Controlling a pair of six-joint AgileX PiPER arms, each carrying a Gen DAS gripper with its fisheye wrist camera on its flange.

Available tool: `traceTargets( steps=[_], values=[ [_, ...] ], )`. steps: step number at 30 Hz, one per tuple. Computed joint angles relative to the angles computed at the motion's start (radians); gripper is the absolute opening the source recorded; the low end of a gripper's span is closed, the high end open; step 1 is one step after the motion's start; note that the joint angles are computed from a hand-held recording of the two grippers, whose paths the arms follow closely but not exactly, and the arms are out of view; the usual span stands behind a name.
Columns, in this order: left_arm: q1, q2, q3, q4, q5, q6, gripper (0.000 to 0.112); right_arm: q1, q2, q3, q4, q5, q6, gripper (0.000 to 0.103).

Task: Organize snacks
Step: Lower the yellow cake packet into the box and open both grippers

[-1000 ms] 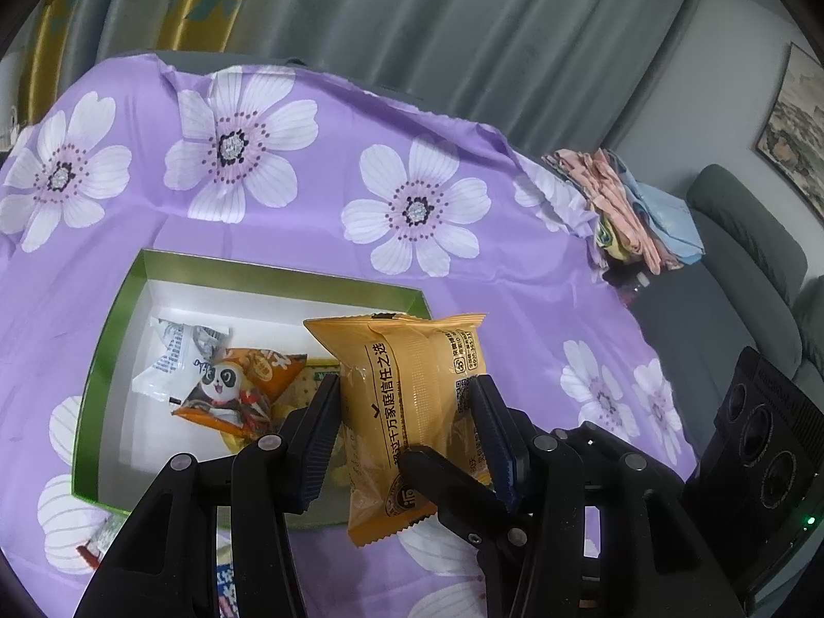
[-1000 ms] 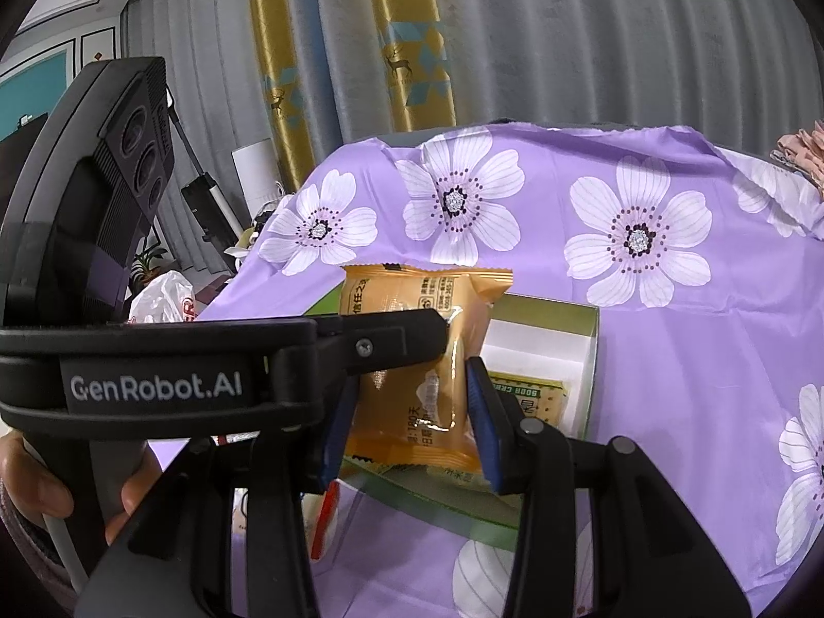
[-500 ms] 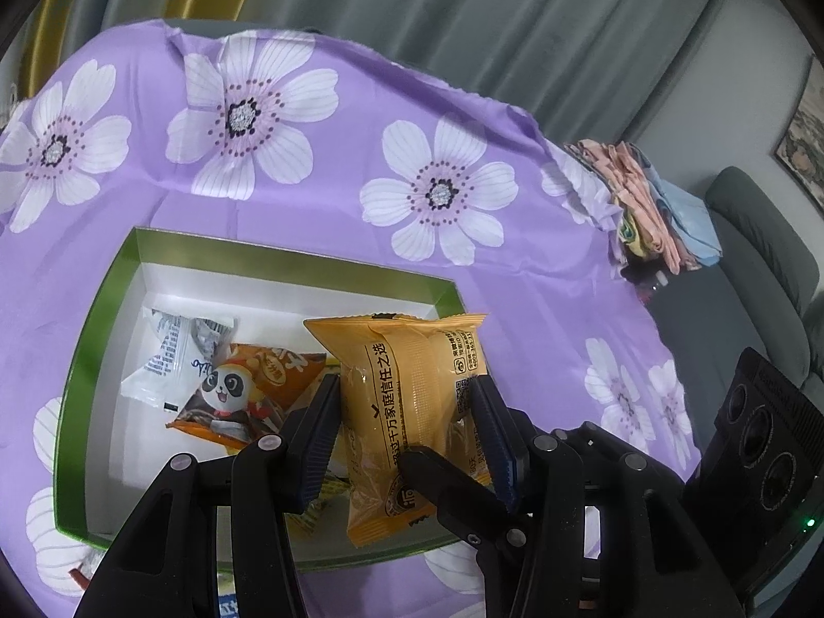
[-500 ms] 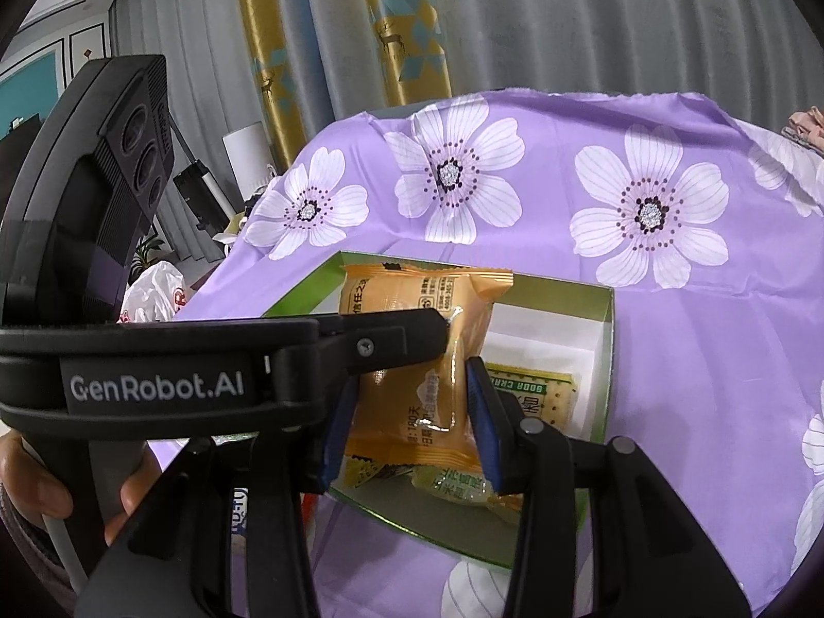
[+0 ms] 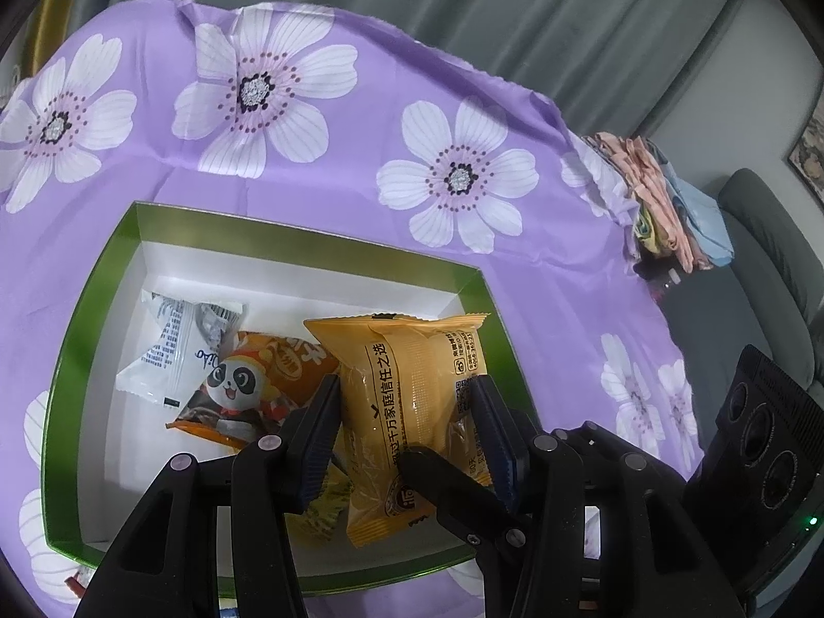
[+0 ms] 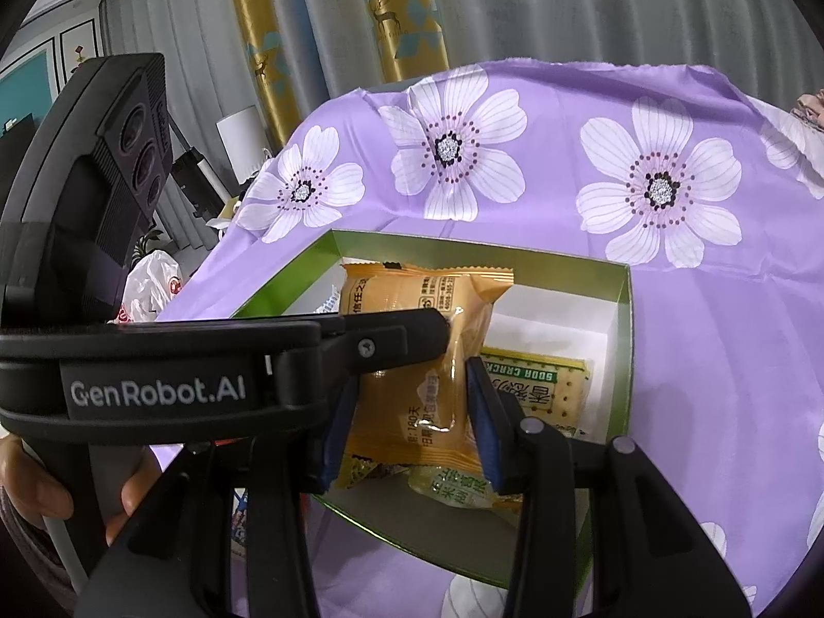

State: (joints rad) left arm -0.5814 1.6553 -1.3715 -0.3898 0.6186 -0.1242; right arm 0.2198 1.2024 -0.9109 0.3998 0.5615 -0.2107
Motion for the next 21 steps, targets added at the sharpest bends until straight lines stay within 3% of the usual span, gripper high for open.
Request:
traceTargets(
  steps=[21],
  values=[
    [0.010, 0.048, -0.044, 0.043, 0.063, -0.043, 0.051, 0.010, 0.066, -0.050, -0.017, 0.051, 0.024, 0.043]
  ],
)
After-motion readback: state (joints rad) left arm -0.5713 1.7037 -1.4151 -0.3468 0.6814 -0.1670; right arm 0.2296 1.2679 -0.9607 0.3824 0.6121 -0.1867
